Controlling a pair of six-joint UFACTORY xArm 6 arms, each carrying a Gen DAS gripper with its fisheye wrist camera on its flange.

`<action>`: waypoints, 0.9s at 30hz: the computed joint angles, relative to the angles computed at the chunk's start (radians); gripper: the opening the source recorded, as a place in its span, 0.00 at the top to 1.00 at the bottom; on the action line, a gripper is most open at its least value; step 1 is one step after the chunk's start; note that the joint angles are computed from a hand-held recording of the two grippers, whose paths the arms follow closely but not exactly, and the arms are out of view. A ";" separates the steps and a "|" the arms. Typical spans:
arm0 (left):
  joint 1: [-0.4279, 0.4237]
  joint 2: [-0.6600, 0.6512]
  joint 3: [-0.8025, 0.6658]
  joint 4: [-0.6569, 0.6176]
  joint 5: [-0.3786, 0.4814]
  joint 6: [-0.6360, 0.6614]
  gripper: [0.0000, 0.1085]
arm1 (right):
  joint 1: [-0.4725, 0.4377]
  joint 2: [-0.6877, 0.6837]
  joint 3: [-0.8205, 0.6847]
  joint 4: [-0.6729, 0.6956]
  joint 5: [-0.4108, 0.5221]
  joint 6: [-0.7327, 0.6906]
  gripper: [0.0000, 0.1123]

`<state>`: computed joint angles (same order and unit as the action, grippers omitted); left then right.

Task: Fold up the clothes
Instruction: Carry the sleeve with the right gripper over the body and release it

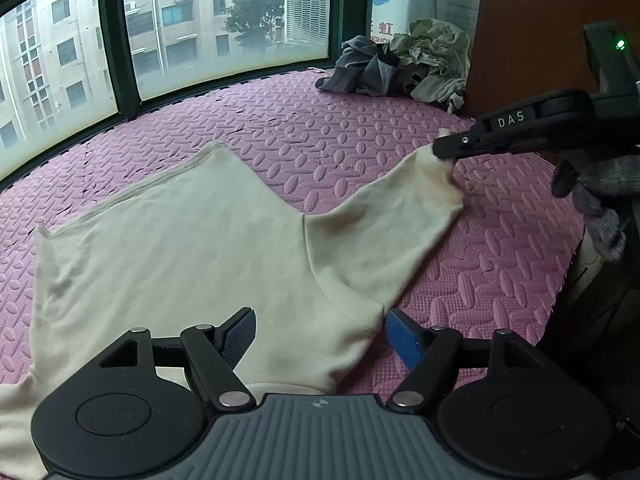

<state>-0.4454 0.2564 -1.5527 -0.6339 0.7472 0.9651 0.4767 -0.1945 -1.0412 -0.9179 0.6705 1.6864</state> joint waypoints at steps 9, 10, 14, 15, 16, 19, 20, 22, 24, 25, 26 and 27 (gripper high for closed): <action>0.009 0.017 -0.020 0.002 0.007 -0.029 0.31 | 0.009 0.148 -0.122 0.067 -0.181 -0.105 0.91; 0.009 0.018 -0.021 0.003 0.007 -0.030 0.31 | 0.010 0.163 -0.134 0.082 -0.195 -0.124 0.91; 0.011 0.024 -0.025 -0.003 0.009 -0.031 0.31 | 0.016 0.210 -0.165 0.142 -0.256 -0.190 0.91; 0.012 0.026 -0.027 -0.006 0.012 -0.031 0.31 | 0.017 0.221 -0.171 0.172 -0.281 -0.217 0.91; 0.013 0.028 -0.029 -0.008 0.015 -0.031 0.31 | 0.016 0.230 -0.172 0.204 -0.312 -0.246 0.91; 0.015 0.033 -0.031 -0.005 0.016 -0.038 0.31 | 0.015 0.252 -0.167 0.301 -0.410 -0.338 0.87; 0.016 0.035 -0.033 -0.003 0.016 -0.042 0.31 | 0.018 0.254 -0.169 0.304 -0.414 -0.344 0.87; 0.020 0.042 -0.042 0.002 0.021 -0.055 0.31 | 0.024 0.259 -0.174 0.309 -0.422 -0.355 0.86; 0.024 0.049 -0.053 0.006 0.026 -0.069 0.31 | 0.027 0.250 -0.173 0.293 -0.407 -0.355 0.81; 0.025 0.053 -0.058 0.007 0.028 -0.075 0.31 | 0.028 0.240 -0.170 0.270 -0.386 -0.345 0.79; 0.027 0.057 -0.064 0.009 0.030 -0.083 0.31 | 0.031 0.228 -0.167 0.249 -0.353 -0.342 0.77; 0.027 0.064 -0.074 0.013 0.033 -0.092 0.31 | 0.035 0.217 -0.166 0.239 -0.316 -0.350 0.74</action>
